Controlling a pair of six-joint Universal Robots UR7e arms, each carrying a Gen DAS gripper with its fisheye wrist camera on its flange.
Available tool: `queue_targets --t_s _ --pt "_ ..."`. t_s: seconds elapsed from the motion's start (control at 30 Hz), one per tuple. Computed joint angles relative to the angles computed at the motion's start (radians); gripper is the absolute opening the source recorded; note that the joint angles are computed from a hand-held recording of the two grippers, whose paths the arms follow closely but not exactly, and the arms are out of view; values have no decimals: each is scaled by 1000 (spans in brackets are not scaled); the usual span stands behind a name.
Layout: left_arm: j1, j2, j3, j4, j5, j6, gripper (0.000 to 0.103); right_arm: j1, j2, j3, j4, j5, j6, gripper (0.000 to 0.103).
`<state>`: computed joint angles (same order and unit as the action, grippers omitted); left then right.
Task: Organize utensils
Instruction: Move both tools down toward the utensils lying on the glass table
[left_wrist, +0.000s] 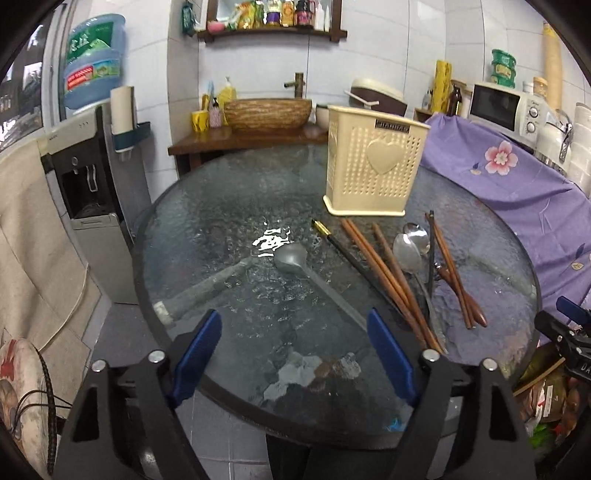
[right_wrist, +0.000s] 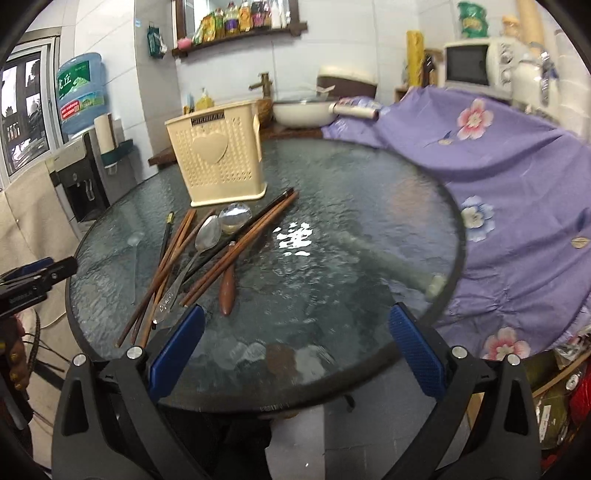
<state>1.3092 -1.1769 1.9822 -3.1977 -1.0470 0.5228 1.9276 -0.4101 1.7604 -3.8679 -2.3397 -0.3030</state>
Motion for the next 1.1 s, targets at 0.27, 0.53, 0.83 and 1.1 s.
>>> queue_targets --t_s 0.27,0.53,0.83,1.1 --pt "17 75 -125 137 13 -10 69 -38 -17 -148 275 29 5 74" --pt "20 127 -195 172 29 5 69 -102 -19 -348 651 107 138 68" --pt "25 162 -245 210 45 5 69 -95 80 -551 822 41 97 68" --pt "20 191 -278 231 48 2 69 -97 88 -576 891 34 60 68"
